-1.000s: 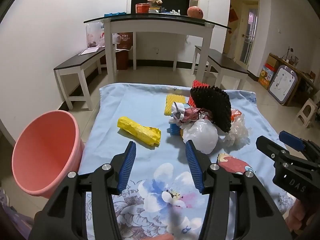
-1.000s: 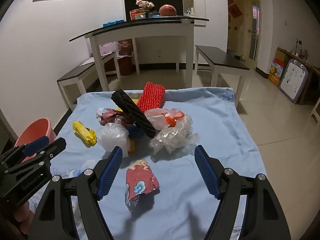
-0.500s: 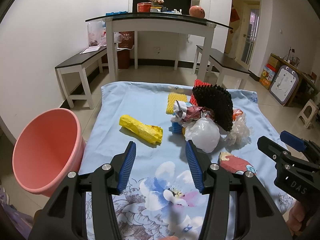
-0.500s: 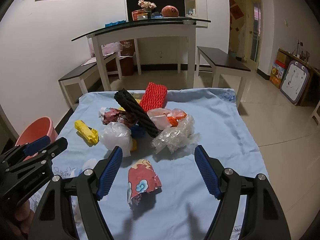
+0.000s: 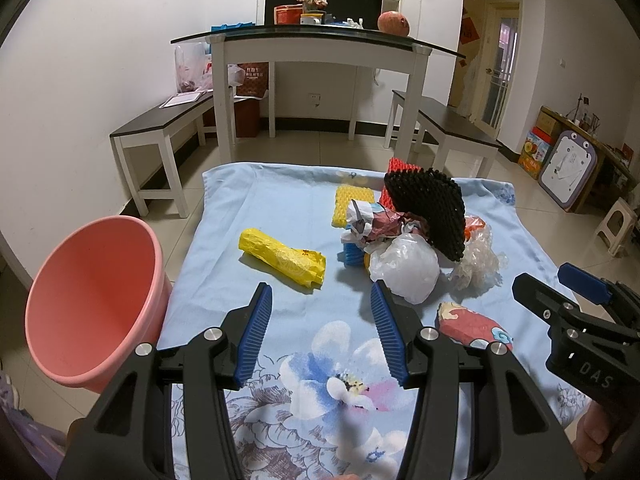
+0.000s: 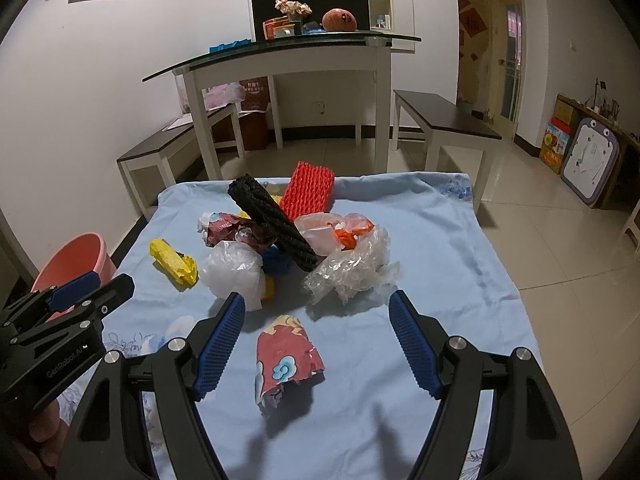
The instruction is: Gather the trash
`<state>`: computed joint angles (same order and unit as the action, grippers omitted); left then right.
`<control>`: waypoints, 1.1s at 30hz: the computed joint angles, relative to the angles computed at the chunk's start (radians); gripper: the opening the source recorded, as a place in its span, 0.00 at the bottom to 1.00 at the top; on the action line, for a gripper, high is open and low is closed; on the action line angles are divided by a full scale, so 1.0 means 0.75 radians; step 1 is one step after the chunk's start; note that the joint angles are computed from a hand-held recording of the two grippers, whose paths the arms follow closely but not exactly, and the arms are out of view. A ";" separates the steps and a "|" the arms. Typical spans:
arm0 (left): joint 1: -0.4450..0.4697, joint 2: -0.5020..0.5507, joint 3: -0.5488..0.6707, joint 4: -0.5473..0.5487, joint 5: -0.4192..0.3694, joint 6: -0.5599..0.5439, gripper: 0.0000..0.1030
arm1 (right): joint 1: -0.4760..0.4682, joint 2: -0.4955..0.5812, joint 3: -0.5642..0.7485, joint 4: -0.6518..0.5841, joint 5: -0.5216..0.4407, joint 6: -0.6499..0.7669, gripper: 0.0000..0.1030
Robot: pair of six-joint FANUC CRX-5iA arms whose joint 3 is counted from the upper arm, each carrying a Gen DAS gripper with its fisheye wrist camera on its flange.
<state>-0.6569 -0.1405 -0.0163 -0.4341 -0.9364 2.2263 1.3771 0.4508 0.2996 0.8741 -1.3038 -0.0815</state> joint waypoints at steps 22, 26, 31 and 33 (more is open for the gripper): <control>-0.010 -0.024 -0.020 -0.019 -0.011 0.014 0.51 | 0.007 -0.011 -0.009 0.023 -0.007 -0.008 0.72; -0.009 -0.023 -0.019 -0.017 -0.011 0.012 0.51 | 0.007 -0.012 -0.009 0.020 -0.008 -0.011 0.72; -0.010 -0.023 -0.021 -0.019 -0.010 0.014 0.51 | 0.007 -0.011 -0.008 0.019 -0.009 -0.011 0.72; -0.006 -0.028 -0.026 -0.012 -0.007 0.009 0.51 | 0.008 -0.012 -0.011 0.020 -0.008 -0.013 0.72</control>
